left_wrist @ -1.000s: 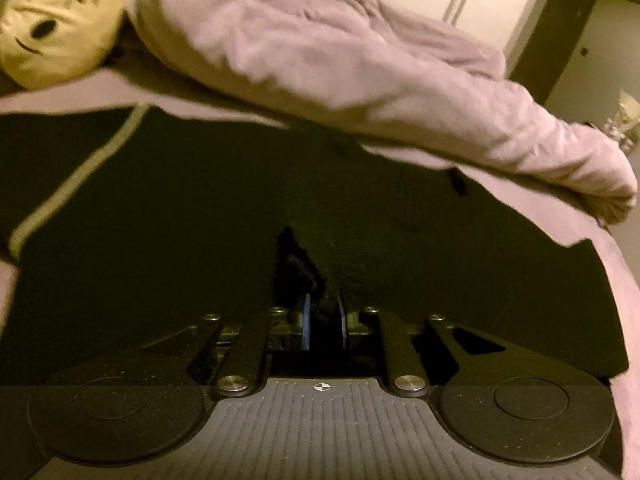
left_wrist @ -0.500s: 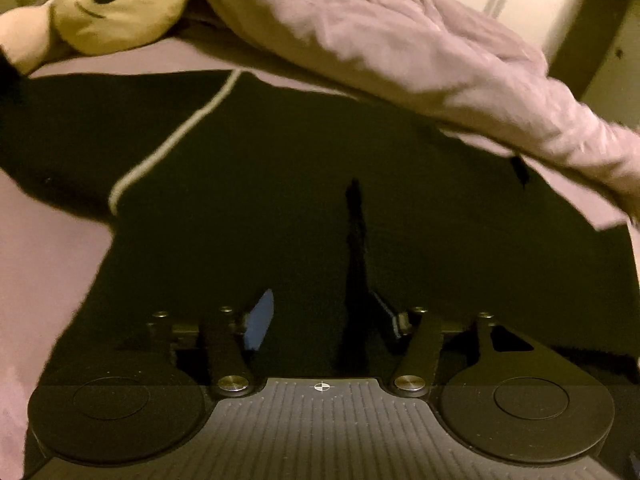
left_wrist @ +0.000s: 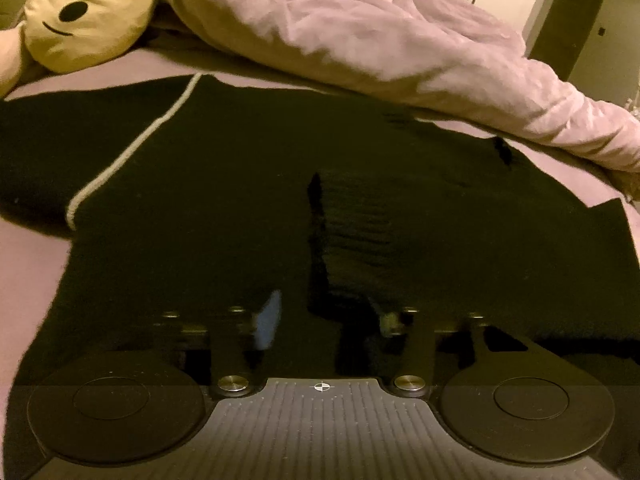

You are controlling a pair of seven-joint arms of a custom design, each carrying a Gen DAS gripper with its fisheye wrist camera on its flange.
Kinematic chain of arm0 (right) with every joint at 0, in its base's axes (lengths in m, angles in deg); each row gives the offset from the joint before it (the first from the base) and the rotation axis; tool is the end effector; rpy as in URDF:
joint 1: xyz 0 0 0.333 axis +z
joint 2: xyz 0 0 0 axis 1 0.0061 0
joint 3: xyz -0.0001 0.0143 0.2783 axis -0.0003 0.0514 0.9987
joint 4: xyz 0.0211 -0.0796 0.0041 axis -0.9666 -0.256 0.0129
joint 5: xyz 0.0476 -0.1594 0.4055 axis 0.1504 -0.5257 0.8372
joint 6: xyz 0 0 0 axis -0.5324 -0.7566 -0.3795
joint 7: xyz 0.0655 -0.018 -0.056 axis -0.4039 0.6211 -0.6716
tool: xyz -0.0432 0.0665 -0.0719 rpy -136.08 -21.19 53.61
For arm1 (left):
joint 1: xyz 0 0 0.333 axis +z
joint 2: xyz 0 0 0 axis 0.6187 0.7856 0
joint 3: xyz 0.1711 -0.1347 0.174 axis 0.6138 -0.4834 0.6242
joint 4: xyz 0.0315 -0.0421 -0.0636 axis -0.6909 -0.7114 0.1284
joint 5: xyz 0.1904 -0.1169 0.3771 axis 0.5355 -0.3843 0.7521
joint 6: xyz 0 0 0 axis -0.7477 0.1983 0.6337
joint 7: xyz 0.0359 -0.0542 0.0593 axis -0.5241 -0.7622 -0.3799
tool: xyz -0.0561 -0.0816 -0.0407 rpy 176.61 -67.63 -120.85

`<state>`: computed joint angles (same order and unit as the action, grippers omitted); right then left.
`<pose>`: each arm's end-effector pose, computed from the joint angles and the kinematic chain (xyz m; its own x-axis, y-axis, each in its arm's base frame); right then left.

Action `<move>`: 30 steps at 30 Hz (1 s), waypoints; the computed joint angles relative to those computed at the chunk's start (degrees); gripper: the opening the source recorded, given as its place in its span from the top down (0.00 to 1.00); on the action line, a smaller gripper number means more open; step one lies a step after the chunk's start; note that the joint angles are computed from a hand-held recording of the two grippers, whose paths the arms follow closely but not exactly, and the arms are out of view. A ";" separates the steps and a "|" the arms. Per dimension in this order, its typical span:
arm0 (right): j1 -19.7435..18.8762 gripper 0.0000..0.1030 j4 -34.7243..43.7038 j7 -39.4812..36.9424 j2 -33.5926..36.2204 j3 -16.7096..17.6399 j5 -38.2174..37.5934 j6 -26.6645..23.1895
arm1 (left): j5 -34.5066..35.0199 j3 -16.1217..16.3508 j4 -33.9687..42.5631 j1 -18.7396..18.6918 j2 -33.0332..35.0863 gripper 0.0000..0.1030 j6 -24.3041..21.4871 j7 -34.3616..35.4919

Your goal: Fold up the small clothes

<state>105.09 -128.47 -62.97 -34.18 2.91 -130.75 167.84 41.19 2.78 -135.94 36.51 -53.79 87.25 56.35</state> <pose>0.3386 0.2128 0.3152 -0.2352 -0.9719 -0.0110 -0.4536 0.1198 -0.8831 0.6056 -0.0713 0.4154 -0.0497 -0.9742 0.2201 -0.7934 -0.0954 -0.6011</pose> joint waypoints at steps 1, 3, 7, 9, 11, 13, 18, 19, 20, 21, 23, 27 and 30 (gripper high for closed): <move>0.22 0.08 0.38 -1.07 0.47 0.18 1.10 -0.89 | -2.12 0.12 0.50 -0.21 0.22 0.74 -0.83 1.78; 0.66 0.06 0.71 -2.46 0.83 0.44 2.95 -2.31 | 1.52 -0.14 1.17 0.01 0.69 0.82 -1.24 -1.33; 0.95 0.04 1.04 -4.08 1.11 0.57 4.82 -3.32 | 13.19 -0.31 0.34 1.09 0.08 0.98 1.76 -10.42; 1.03 0.04 1.10 -4.49 1.13 0.70 5.37 -3.60 | 15.93 0.10 0.45 1.77 -0.47 0.97 0.22 -12.40; 1.07 0.04 1.27 -4.77 1.29 0.92 5.78 -3.97 | 11.62 0.95 -0.60 1.92 -1.73 0.88 -0.29 -9.18; 1.05 0.04 1.28 -4.51 1.40 1.10 5.73 -4.19 | 10.24 1.51 -2.65 2.54 -3.44 0.76 0.46 -7.83; 1.16 0.04 1.54 -4.50 1.77 1.14 5.84 -4.57 | 6.68 2.72 -6.62 3.54 -7.15 0.46 2.66 -3.79; 1.21 0.04 1.57 -4.55 1.80 1.16 5.87 -4.67 | 6.30 2.85 -7.11 3.83 -7.62 0.42 3.16 -3.56; 1.24 0.04 1.59 -4.51 1.83 1.18 5.84 -4.76 | 5.22 3.24 -7.61 3.90 -8.00 0.35 3.86 -2.81; 1.26 0.04 1.58 -4.51 1.82 1.15 5.81 -4.80 | 4.10 3.62 -7.87 3.96 -8.16 0.26 4.32 -2.14; 1.33 0.04 1.46 -4.34 1.70 1.15 5.69 -4.87 | 2.81 4.02 -7.92 4.74 -7.84 0.22 5.24 -2.53; 1.31 0.04 1.09 -3.71 1.20 1.02 5.22 -4.58 | -5.16 6.82 -5.58 5.70 -5.24 0.23 5.45 -0.77; 2.79 0.04 2.25 -9.41 1.46 0.46 10.90 -6.93 | -15.53 8.95 -2.11 6.83 -2.25 0.26 5.18 2.36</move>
